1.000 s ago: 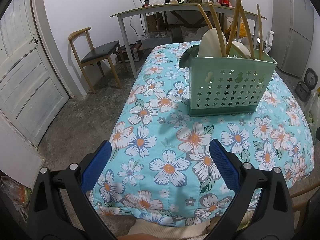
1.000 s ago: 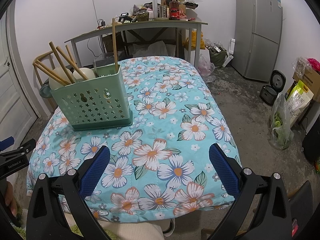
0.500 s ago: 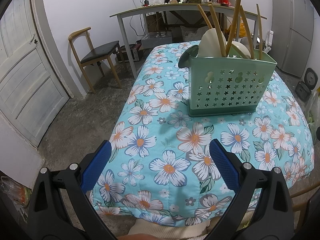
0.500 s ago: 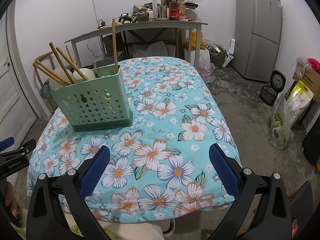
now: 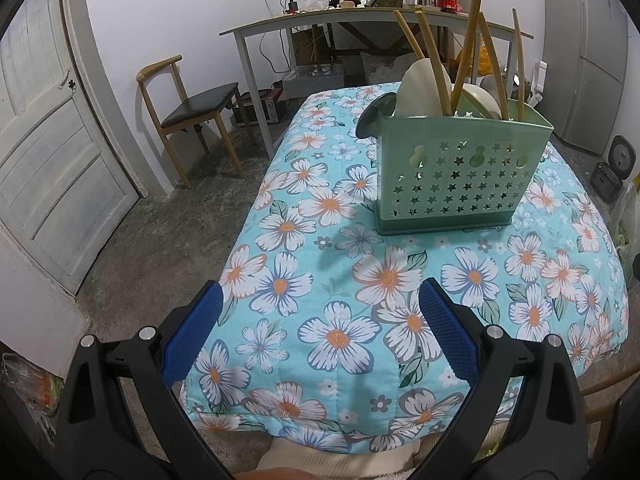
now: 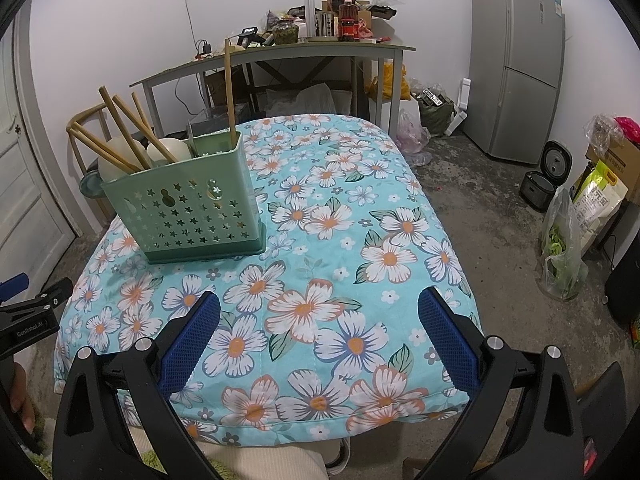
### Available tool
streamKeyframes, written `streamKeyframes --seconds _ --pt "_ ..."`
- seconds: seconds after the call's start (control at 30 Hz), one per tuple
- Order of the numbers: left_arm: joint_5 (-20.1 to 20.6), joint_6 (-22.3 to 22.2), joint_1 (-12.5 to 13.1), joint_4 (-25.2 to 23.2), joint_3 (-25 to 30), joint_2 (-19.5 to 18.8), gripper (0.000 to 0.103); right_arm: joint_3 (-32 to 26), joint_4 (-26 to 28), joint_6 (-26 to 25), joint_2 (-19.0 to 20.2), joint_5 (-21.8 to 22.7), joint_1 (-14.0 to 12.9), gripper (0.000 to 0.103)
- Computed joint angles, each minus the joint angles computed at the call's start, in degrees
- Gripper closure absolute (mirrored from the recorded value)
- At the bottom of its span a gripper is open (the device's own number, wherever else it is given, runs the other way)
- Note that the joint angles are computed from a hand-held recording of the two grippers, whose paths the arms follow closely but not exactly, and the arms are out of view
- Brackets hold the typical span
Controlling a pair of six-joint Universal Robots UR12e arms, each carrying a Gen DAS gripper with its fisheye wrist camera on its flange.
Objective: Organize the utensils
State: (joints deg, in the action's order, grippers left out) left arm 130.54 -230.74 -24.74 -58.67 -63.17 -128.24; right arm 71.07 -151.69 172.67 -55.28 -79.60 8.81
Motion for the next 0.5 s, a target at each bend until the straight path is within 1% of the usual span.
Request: streamKeyframes --seconds 0.5 --pt "-0.32 -0.05 0.04 -0.26 -0.2 0.2 0.008 -0.06 0.1 0.11 0.01 0.07 0.0 0.007"
